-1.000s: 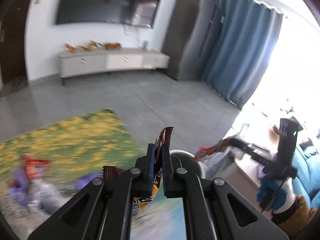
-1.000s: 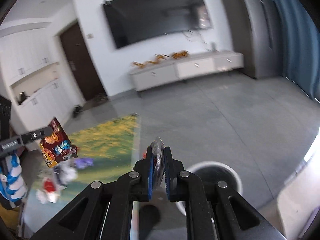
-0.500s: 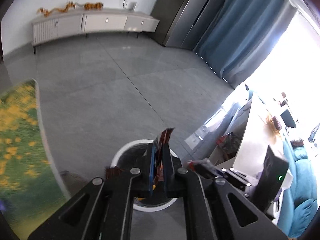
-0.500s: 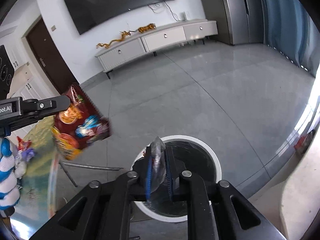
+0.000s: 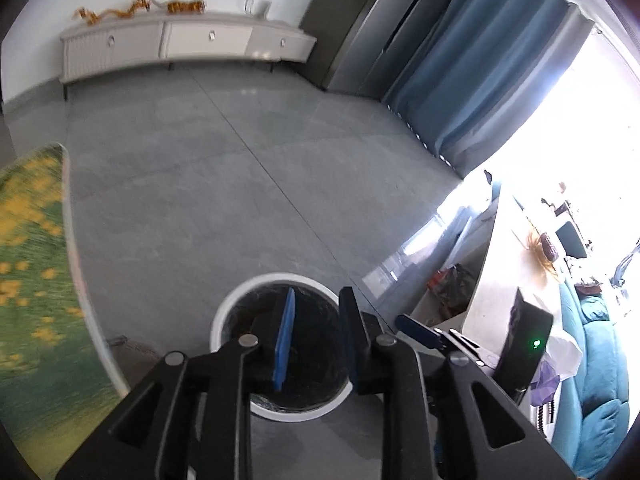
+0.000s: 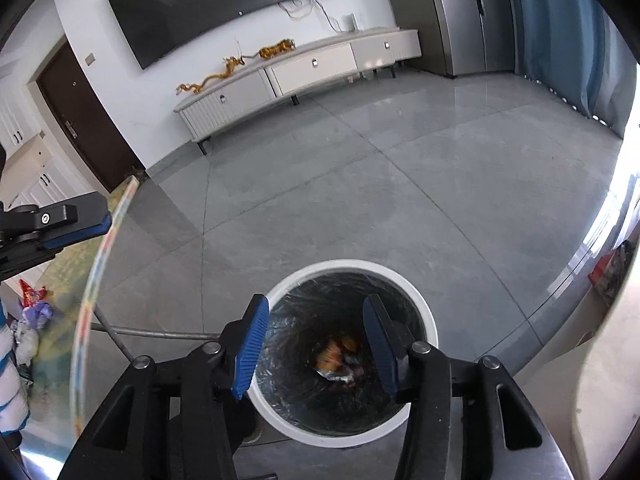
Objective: Collect trash
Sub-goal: 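Open both grippers to drop the bags into the trash bin, then grasp the white tissues with the left gripper while the right gripper grasps the milk carton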
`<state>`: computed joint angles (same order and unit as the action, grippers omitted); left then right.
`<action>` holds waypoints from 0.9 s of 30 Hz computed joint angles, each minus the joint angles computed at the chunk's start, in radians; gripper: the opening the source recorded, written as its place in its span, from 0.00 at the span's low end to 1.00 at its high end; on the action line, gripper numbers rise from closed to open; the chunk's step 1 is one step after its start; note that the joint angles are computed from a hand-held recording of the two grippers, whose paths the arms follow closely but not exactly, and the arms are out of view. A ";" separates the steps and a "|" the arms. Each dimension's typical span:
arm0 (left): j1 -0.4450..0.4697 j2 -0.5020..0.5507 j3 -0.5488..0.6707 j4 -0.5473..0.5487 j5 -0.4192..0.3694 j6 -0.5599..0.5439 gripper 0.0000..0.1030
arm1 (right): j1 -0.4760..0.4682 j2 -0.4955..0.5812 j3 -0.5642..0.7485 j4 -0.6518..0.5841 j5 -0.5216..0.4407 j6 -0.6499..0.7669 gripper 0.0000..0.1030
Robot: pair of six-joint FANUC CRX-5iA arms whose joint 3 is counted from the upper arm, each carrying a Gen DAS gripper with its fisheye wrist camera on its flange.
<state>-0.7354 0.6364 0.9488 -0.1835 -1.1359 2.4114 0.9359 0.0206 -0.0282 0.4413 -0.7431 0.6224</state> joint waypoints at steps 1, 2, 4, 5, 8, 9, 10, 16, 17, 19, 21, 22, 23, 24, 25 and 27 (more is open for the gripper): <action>-0.009 -0.019 -0.012 -0.025 -0.002 0.012 0.21 | 0.002 -0.010 -0.010 0.012 0.011 -0.008 0.49; -0.027 -0.042 -0.020 -0.070 -0.012 0.037 0.21 | 0.015 -0.028 -0.020 0.040 0.014 -0.030 0.51; -0.050 -0.083 -0.045 -0.124 -0.016 0.067 0.21 | 0.039 -0.057 -0.036 0.097 0.017 -0.070 0.58; -0.066 -0.113 -0.066 -0.161 -0.018 0.088 0.21 | 0.051 -0.072 -0.045 0.122 0.019 -0.089 0.59; -0.103 -0.181 -0.102 -0.229 -0.052 0.104 0.22 | 0.104 -0.114 -0.059 0.217 0.015 -0.151 0.65; -0.113 -0.197 -0.106 -0.245 -0.070 0.106 0.26 | 0.124 -0.123 -0.056 0.246 0.012 -0.164 0.66; -0.132 -0.232 -0.134 -0.279 -0.078 0.126 0.29 | 0.143 -0.131 -0.053 0.268 0.012 -0.170 0.66; -0.215 -0.420 -0.286 -0.425 -0.153 0.210 0.34 | 0.259 -0.126 0.023 0.345 -0.003 -0.145 0.66; -0.232 -0.453 -0.311 -0.452 -0.181 0.231 0.35 | 0.275 -0.120 0.036 0.352 -0.004 -0.140 0.66; -0.275 -0.525 -0.372 -0.517 -0.230 0.280 0.39 | 0.308 -0.103 0.076 0.343 0.000 -0.105 0.66; -0.339 -0.595 -0.425 -0.601 -0.313 0.334 0.45 | 0.341 -0.078 0.121 0.323 0.003 -0.059 0.66; -0.367 -0.620 -0.444 -0.635 -0.356 0.354 0.46 | 0.353 -0.065 0.137 0.317 0.003 -0.044 0.66; -0.402 -0.655 -0.471 -0.670 -0.415 0.379 0.47 | 0.363 -0.049 0.162 0.299 0.002 -0.019 0.66; -0.427 -0.680 -0.490 -0.691 -0.456 0.394 0.48 | 0.377 -0.031 0.189 0.275 0.000 0.013 0.66; -0.452 -0.700 -0.505 -0.712 -0.501 0.408 0.48 | 0.390 -0.017 0.211 0.247 0.001 0.047 0.66; -0.515 -0.743 -0.540 -0.760 -0.599 0.441 0.48 | 0.409 0.026 0.276 0.180 -0.007 0.126 0.66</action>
<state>-1.2500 -0.1065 0.4088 -0.9439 -1.7345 2.8529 1.3444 0.0465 0.2475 0.6213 -0.7498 0.7487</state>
